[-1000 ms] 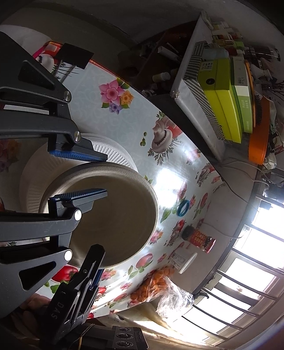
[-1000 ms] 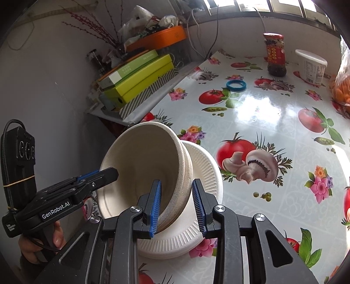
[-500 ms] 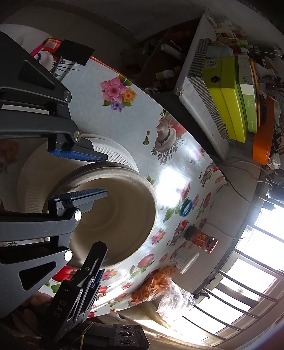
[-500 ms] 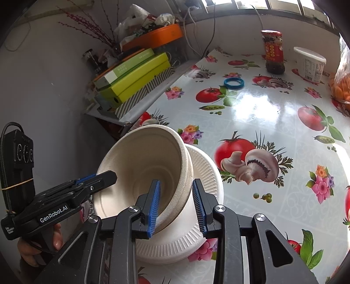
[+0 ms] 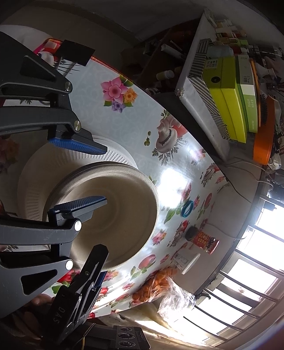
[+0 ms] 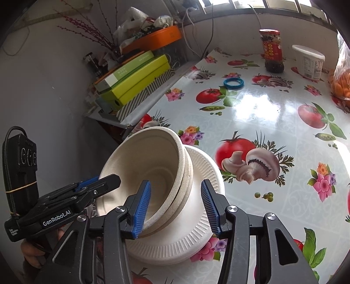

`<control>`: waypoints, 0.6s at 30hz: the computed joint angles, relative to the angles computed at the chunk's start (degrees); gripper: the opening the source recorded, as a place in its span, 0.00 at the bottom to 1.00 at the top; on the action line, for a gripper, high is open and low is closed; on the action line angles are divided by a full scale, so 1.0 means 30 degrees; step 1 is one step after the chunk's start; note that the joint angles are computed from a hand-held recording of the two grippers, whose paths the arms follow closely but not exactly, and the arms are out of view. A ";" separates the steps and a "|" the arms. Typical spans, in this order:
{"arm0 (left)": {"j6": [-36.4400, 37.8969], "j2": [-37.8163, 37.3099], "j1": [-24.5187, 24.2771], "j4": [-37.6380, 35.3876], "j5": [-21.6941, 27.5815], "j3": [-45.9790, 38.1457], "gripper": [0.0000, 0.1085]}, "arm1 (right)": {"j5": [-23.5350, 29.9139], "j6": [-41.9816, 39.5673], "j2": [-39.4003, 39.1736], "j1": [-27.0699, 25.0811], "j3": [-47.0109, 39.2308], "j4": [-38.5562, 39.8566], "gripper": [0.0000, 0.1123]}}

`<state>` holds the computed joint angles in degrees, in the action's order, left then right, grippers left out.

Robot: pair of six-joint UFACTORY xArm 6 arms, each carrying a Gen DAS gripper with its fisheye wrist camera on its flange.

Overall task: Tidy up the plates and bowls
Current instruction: 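Lower the bowls onto the plates and open the right gripper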

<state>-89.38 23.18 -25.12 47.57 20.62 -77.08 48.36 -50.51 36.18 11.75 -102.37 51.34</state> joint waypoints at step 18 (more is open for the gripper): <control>-0.1936 -0.1348 -0.1195 0.2044 0.2604 0.0670 0.37 | -0.2081 -0.2732 -0.2785 0.0024 0.3622 0.1799 0.52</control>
<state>-95.18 19.14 -28.71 53.70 28.43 -75.07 42.12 -58.71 27.82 11.82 -91.51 56.74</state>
